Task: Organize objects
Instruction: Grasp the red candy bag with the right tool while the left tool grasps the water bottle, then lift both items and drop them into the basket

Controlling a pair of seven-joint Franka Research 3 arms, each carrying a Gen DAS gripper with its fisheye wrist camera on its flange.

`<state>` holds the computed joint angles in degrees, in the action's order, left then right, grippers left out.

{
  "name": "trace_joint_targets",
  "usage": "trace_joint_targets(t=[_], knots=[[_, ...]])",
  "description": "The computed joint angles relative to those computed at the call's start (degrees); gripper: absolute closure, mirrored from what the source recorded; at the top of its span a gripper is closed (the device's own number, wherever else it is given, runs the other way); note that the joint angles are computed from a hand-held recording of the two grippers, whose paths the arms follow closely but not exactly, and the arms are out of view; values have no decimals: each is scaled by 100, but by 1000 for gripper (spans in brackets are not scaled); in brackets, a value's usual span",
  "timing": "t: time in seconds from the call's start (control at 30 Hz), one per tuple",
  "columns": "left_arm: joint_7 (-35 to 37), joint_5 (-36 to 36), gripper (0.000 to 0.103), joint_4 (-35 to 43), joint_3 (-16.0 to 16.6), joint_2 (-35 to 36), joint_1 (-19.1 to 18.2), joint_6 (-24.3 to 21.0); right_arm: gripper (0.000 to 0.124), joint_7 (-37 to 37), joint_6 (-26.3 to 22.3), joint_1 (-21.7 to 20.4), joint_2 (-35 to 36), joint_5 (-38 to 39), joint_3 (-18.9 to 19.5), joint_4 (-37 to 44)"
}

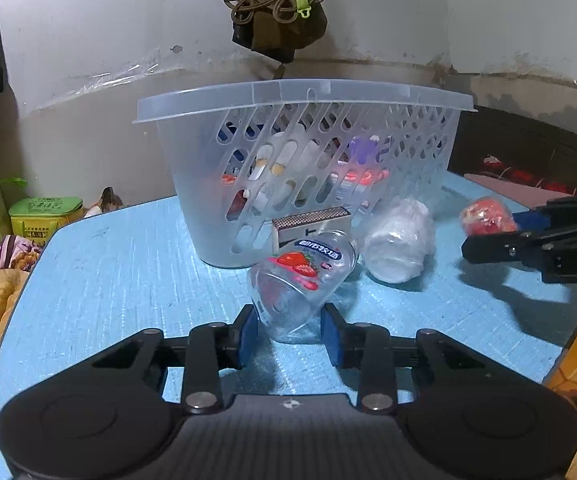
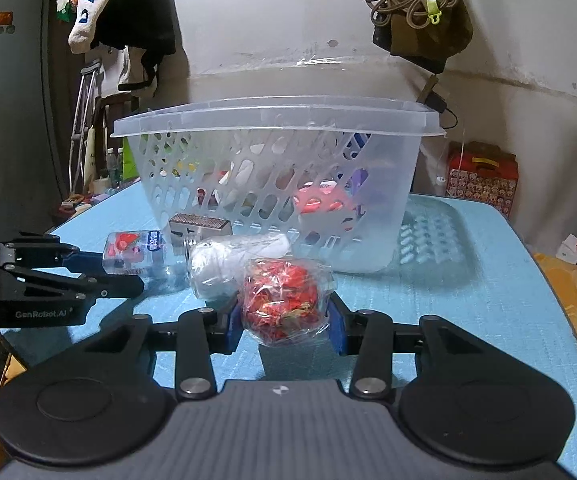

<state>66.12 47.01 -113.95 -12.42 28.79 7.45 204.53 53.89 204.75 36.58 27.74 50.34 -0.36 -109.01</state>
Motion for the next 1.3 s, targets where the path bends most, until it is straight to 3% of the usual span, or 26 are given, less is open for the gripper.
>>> trace_joint_targets(t=[0.17,0.37,0.67,0.73,0.83,0.87,0.97,1.13,1.23,1.3], knots=[[-64,67,64,43,-28,36,37,6,79,-101,-22,73,34,43,-50,32],[140,-169,67,-35,151,-3,-175,100,79,-140,-17,82,29,53,-37,40],[-38,14,66,32,40,63,-27,162,79,-132,-73,54,26,64,-16,48],[-37,-21,61,51,75,78,-67,160,79,-99,-64,42,7,28,-8,18],[105,-280,40,32,230,93,-237,314,79,-27,-42,-5,-17,-57,28,-22],[172,-406,39,26,292,96,-309,371,79,-16,-30,2,-23,-61,26,-28],[-133,-127,37,155,58,153,-85,294,79,-4,-16,11,-35,-72,23,-40],[-239,-251,37,278,87,167,-245,177,79,38,22,-25,-76,-115,65,-81],[-376,-146,43,333,-19,184,-161,84,79,162,79,-141,-109,-270,165,-150],[81,-693,43,133,427,63,-617,229,79,252,106,-204,-120,-358,216,-191]])
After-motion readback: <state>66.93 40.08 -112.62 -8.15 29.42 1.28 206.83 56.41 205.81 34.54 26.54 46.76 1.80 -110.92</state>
